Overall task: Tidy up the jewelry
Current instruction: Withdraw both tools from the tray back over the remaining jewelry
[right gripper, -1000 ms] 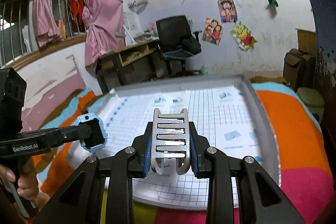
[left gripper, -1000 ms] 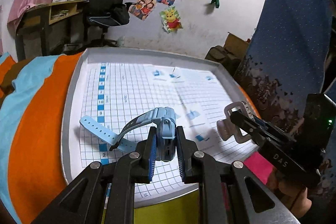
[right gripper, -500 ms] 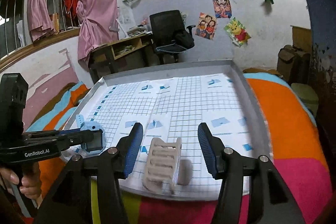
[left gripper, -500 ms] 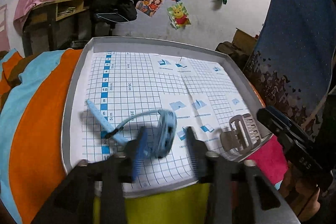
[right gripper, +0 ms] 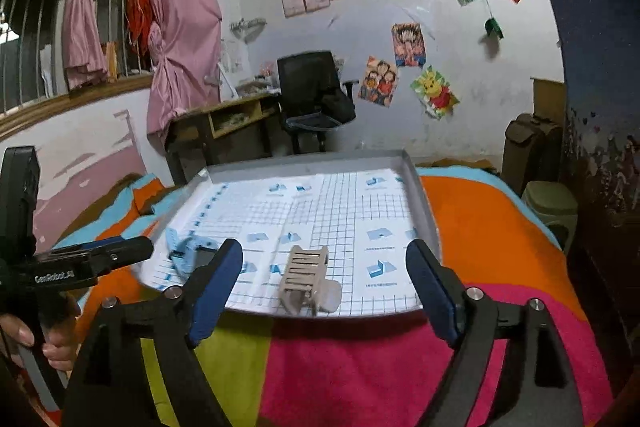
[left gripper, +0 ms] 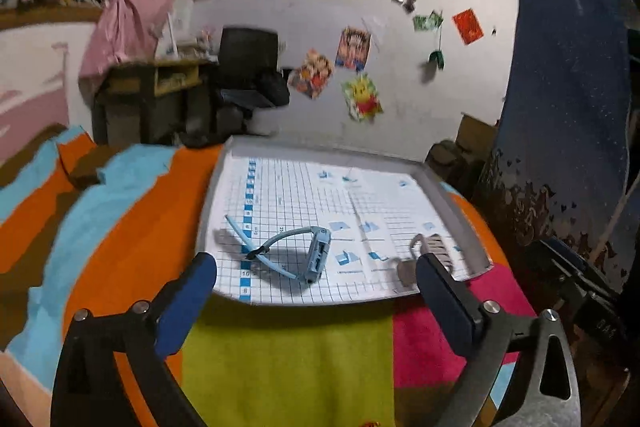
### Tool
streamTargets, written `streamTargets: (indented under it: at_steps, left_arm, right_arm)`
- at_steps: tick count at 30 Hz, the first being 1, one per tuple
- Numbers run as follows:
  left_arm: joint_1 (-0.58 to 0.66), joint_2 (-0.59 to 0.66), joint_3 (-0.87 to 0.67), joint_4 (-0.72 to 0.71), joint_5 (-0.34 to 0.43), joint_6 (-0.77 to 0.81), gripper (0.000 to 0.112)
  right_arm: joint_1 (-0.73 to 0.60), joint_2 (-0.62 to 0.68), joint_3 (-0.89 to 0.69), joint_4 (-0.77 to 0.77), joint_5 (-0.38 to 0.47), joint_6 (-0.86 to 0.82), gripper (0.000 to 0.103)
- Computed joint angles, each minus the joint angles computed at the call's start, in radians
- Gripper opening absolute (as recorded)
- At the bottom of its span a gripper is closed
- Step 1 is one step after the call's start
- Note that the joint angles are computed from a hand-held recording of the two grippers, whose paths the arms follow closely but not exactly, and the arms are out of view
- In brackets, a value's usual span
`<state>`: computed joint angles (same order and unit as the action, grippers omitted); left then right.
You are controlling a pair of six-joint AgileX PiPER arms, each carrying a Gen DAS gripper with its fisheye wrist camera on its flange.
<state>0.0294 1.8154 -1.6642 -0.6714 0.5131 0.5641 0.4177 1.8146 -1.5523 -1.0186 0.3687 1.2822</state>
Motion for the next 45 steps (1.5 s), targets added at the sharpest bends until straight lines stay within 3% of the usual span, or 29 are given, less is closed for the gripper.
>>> streamTargets:
  at_steps: [5,10,15,20,29,36,41,45]
  left_arm:
    - [0.003,-0.207,0.278,-0.167,-0.127,0.198,0.103]
    - [0.028,-0.399,0.516,-0.375,-0.191,0.421,0.103]
    - [0.074,-0.541,0.692,-0.452,-0.168,0.497,0.103]
    - [0.134,-0.644,0.841,-0.643,-0.148,0.665,0.103]
    - [0.193,-0.771,1.000,-0.634,-0.139,0.733,0.103]
    - [0.235,-0.811,1.093,-0.528,-0.141,0.698,0.103]
    - [0.256,-0.794,1.123,-0.547,-0.149,0.733,0.103]
    - [0.239,-0.791,1.119,-0.592,-0.164,0.755,0.103]
  right_arm:
    - [0.075,-0.177,0.212,-0.294,0.036,0.313,0.092]
    - [0.172,-0.323,0.371,-0.384,0.123,0.412,0.093]
    - [0.310,-0.460,0.515,-0.386,0.254,0.440,0.098]
    - [0.483,-0.563,0.620,-0.377,0.444,0.469,0.099]
    - [0.702,-0.635,0.726,-0.360,0.685,0.588,0.100]
    - [0.754,-0.604,0.796,-0.356,0.694,0.674,0.100]
    - [0.714,-0.540,0.801,-0.329,0.601,0.692,0.100]
    - [0.731,-0.512,0.806,-0.359,0.606,0.719,0.100]
